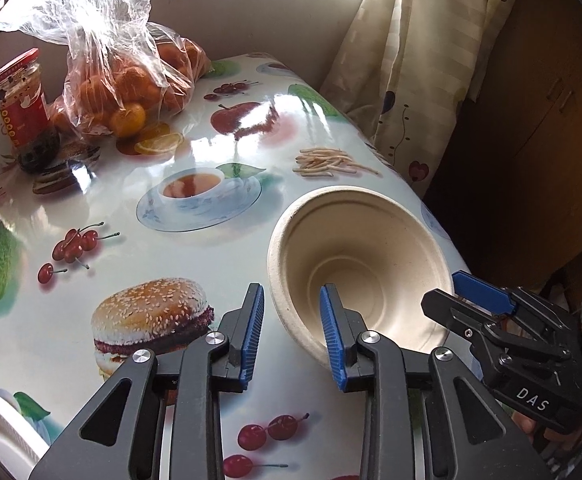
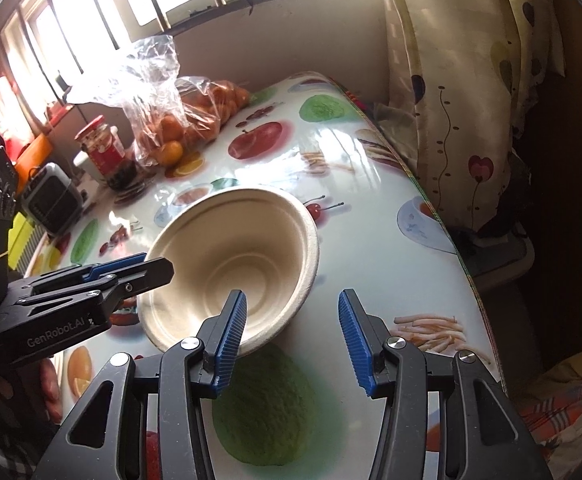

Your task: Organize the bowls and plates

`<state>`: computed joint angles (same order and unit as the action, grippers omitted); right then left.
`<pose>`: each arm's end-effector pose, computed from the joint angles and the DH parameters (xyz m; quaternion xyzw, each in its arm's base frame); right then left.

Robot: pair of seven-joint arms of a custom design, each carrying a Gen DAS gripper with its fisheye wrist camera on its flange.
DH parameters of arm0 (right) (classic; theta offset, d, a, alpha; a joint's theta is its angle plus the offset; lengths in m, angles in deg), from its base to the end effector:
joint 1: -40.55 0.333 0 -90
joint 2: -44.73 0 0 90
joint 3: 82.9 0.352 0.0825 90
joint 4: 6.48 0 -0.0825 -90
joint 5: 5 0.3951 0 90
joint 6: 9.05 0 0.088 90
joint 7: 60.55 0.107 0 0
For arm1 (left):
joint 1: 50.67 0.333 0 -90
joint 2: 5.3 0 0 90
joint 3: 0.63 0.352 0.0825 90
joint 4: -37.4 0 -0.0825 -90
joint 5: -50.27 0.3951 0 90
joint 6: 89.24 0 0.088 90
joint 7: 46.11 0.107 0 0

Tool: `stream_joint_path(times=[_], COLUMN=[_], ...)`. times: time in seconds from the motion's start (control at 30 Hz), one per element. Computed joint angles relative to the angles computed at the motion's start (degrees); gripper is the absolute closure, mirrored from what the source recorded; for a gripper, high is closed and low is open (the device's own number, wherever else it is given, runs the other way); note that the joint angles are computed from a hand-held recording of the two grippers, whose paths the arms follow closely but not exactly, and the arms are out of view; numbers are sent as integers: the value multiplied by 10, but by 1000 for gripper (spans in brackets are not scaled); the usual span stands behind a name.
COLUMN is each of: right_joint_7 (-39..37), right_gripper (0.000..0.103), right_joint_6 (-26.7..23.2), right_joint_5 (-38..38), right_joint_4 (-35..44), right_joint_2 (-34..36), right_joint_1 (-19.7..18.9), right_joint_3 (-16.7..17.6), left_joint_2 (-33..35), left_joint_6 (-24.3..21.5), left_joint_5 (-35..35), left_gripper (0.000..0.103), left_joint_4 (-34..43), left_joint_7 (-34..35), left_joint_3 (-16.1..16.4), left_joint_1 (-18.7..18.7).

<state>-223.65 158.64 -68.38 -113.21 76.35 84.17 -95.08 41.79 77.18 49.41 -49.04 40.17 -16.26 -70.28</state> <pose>0.5435 0.4162 0.2767 -0.5881 0.7315 -0.1770 0.2963 0.6763 -0.4095 0.2737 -0.5295 0.7911 -0.3024 0.0488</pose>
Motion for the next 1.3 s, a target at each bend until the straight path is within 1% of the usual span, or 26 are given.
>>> stream_joint_path(times=[0.03, 0.17, 0.23, 0.3, 0.63, 0.83, 1.03, 1.3], right_joint_7=[-5, -21, -27, -31, -26, -4, 36, 94], right_gripper=[63, 68, 74, 76, 78, 78, 78, 78], right_joint_6=[-1, -3, -3, -3, -7, -20, -46, -93], right_joint_5=[3, 17, 22, 26, 22, -3, -53, -117], right_joint_4=[2, 7, 7, 8, 3, -2, -15, -42], right_joint_2=[2, 6, 7, 8, 5, -8, -31, -70], right_joint_1=[-2, -5, -3, -1, 11, 15, 11, -6], right_joint_3=[2, 5, 3, 1, -11, -8, 12, 57], left_joint_2=[1, 1, 1, 1, 3, -15, -42, -79], left_joint_6=[0, 2, 3, 5, 9, 28, 52, 81], left_joint_5=[-1, 1, 1, 1, -2, -3, -5, -8], left_gripper=[77, 81, 85, 87, 87, 87, 87, 87], left_joint_4=[0, 1, 0, 0, 2, -25, -63, -117], left_joint_7=[0, 1, 1, 2, 6, 14, 20, 33], left_joint_3=[-2, -1, -1, -2, -6, -13, -22, -43], left_joint_1=[1, 0, 0, 1, 3, 10, 18, 35])
